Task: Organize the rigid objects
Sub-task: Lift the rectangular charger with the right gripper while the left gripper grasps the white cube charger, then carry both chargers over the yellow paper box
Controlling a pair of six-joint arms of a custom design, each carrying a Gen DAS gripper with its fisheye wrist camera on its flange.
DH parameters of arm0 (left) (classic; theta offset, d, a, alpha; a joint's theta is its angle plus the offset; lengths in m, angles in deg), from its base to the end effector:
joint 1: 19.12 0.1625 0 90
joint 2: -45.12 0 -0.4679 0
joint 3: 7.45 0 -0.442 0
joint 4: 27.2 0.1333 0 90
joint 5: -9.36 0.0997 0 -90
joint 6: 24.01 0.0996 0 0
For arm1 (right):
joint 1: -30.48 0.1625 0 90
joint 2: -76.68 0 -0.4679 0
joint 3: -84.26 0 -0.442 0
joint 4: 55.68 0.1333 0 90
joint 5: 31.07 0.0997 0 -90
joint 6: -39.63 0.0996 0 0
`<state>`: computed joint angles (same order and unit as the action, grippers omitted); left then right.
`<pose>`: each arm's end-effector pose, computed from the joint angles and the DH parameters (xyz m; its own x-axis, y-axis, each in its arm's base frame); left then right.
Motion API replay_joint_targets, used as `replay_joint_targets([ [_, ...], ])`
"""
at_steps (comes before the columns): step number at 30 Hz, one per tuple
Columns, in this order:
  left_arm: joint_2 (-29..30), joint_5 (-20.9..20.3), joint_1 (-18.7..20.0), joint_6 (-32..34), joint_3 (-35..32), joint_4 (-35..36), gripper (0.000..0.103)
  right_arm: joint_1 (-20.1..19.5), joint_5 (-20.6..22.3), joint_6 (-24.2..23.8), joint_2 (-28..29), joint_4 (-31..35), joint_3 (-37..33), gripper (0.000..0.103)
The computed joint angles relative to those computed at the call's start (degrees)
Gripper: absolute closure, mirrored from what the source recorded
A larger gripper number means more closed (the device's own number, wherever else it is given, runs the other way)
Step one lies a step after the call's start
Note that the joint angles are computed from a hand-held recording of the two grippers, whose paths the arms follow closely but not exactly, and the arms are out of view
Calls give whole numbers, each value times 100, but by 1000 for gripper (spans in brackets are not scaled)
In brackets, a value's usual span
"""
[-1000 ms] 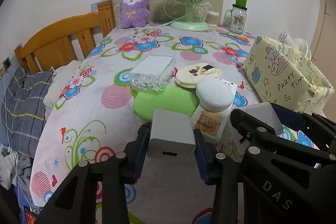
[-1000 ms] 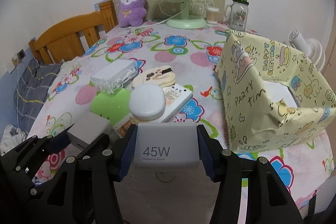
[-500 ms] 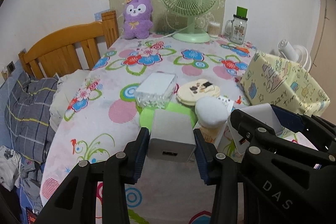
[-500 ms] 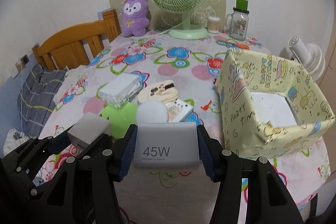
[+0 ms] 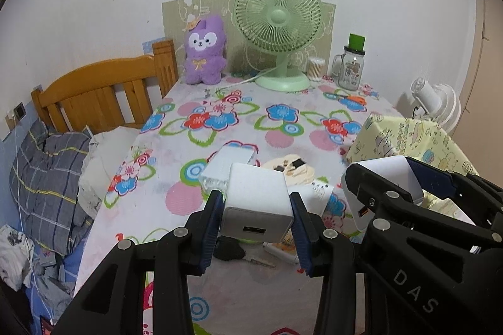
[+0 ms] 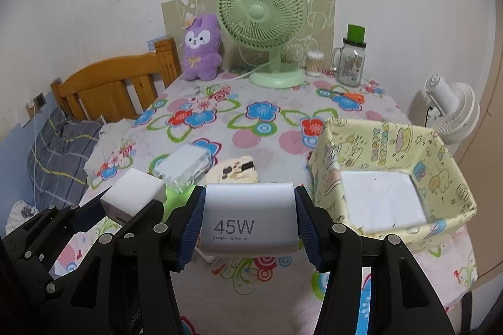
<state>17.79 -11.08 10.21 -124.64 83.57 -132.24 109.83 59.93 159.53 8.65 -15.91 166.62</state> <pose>-0.4568 -0.5166 -0.1167 -0.6477 -0.4378 -0.6236 0.3284 0.5782 -0.7469 0.0219 -0.5952 0.3479 -0.6187 -0.5930 0.5154 -0.7756 0.5657 -0.2800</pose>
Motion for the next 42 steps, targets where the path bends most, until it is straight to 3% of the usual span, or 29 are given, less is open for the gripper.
replay_joint_targets([
  [16, 243, 321, -12, -258, -755, 871, 60, -6, -344, 29, 119, 400, -652, 44],
  [42, 1275, 587, 206, 1722, -2259, -304, 60, -370, -542, 275, 707, 1051, -2211, 44],
])
